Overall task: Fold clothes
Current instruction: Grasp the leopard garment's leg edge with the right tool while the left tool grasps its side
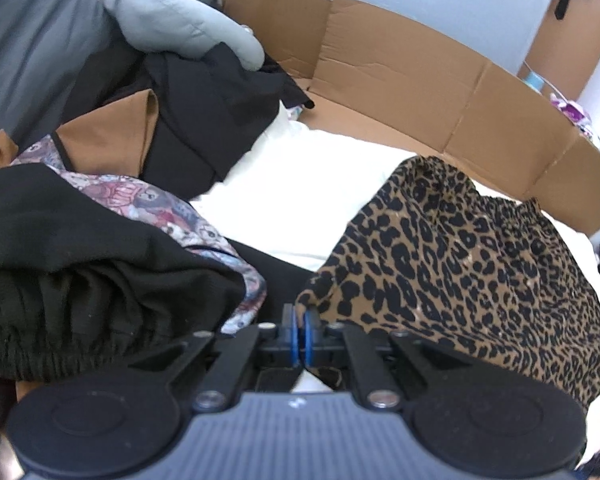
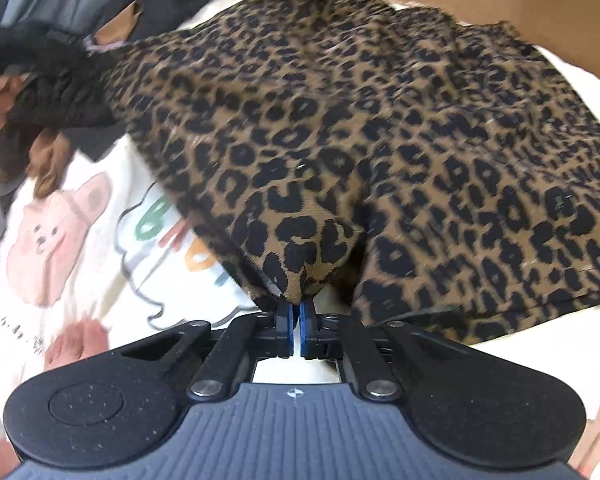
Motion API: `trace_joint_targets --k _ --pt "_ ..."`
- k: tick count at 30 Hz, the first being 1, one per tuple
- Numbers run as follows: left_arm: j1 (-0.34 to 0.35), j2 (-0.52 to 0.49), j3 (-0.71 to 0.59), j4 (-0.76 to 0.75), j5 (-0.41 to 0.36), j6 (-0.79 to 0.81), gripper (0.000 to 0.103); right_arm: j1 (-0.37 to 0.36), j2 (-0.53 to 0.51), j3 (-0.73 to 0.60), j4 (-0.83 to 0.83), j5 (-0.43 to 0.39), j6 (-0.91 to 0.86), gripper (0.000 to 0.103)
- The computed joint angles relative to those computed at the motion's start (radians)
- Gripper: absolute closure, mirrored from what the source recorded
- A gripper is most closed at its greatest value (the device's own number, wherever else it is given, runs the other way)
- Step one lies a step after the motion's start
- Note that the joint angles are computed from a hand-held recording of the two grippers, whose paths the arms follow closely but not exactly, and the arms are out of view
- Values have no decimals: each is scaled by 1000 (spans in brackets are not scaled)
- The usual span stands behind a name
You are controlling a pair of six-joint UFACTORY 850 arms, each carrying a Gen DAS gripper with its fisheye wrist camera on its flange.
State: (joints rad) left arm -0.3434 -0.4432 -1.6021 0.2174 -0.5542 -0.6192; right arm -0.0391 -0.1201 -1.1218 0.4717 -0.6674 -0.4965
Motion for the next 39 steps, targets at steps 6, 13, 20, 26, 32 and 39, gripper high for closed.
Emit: trace_joint_targets --k 6,13,20,26,32,39 --pt "-2 18 22 38 23 -53 99 -1 -9 4 46 -27 -62 103" --pt "11 -19 60 -34 -21 -11 99 -21 -32 -1 28 -53 -65 103" --pt "9 -43 51 3 -48 -53 97 -38 -65 -39 35 -93 -87 103" --pt "-30 -55 -13 147 -142 -115 79 -89 -80 -104 109 -195 -125 85" --pt "-65 -49 -41 188 -101 -108 77 -117 -56 -105 209 -192 -211 64" --pt "-116 -144 -155 -5 -13 72 77 -144 -8 -81 355 -46 -354 64"
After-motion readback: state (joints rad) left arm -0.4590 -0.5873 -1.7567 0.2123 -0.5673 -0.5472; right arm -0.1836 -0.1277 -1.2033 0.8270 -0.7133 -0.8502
